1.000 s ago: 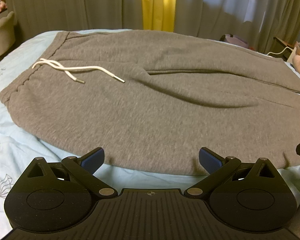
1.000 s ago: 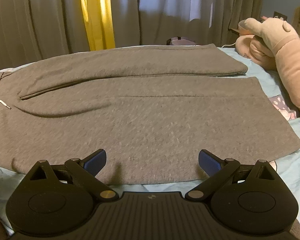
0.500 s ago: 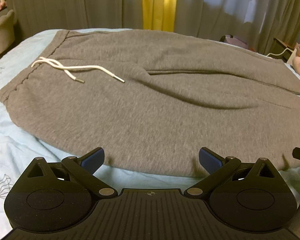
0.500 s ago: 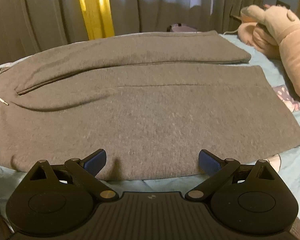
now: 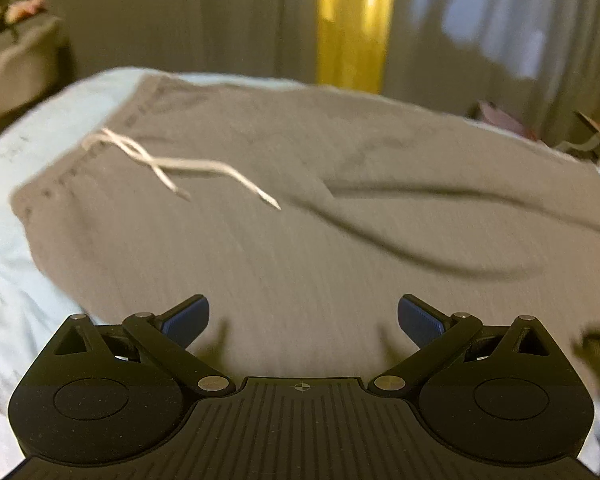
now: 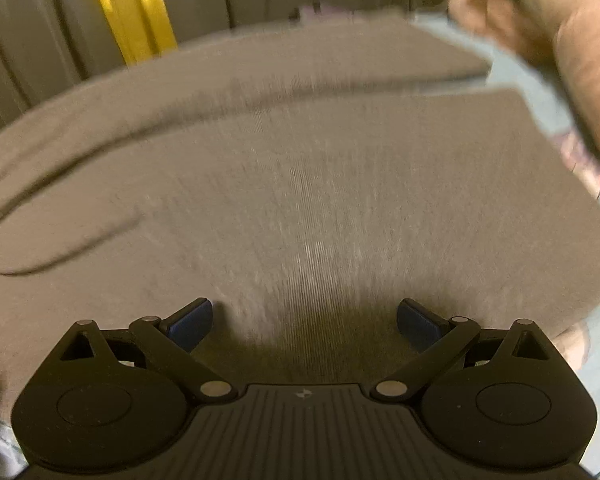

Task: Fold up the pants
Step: 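Move the right tool to the grey sweatpants leg edge and close on it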

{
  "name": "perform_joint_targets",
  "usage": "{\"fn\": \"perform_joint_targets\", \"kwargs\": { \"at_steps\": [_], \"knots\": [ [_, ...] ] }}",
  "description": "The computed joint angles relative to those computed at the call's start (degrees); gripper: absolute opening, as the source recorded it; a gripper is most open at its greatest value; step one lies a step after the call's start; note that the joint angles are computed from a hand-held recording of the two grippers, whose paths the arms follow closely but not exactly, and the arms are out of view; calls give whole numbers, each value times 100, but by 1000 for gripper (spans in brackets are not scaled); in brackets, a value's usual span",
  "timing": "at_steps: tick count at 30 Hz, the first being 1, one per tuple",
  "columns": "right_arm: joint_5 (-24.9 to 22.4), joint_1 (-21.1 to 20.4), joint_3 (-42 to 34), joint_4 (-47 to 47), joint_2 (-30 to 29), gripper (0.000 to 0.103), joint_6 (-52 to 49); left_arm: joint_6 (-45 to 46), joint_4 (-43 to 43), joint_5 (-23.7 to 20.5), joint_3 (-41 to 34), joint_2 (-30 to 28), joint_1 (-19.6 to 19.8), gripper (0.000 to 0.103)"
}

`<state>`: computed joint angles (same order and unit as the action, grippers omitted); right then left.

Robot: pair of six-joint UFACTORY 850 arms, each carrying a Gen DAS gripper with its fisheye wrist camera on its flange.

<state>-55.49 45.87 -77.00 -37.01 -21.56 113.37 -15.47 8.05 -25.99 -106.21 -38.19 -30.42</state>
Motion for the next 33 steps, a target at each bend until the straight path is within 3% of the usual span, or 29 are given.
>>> {"fn": "perform_joint_targets", "kwargs": {
  "at_steps": [6,9,13,15,17,18,19,22,24,29,31,32,33],
  "knots": [
    [434,-284,135,411,67,100,-481,-2446,2063,-171,-1549,-1023,-100,103],
    [654,-609,77,1148,178,99,-1568,-3011,2621,-521,-2268,-1564,-67,103],
    [1064,-1158,267,109,678,99,-839,-4333,3879,-553,-2105,-1679,30,103],
    [1119,-1595,62,-368,619,92,-522,-4531,3953,-484,-2080,-1697,102,103],
    [1273,-2098,-310,-467,348,77,-436,-4795,4133,-462,-2115,-1778,143,103],
    [1372,-2345,-543,-410,155,65,-386,-4672,3994,-549,-2259,-1882,156,103],
    [1511,-2579,-758,-259,-25,61,-416,-4461,3767,-610,-2396,-1980,178,103],
    [1644,-3057,-1481,62,-651,62,-390,-3781,3060,-861,-2841,-2307,229,103],
    [1391,-3215,-2121,192,-1181,64,-448,-3797,2928,-740,-2785,-2325,273,103],
    [506,-3406,-3392,784,-2203,65,-893,-4500,3561,-371,-2348,-2166,273,103],
    [229,-3379,-3596,533,-2390,64,-736,-4920,3975,-280,-2181,-2106,243,103],
    [144,-3363,-3644,371,-2445,61,-647,-5066,4128,-243,-2101,-2071,232,103],
    [18,-3330,-3677,248,-2488,44,-639,-5080,4150,-214,-2084,-2065,235,103]
  ]
}}
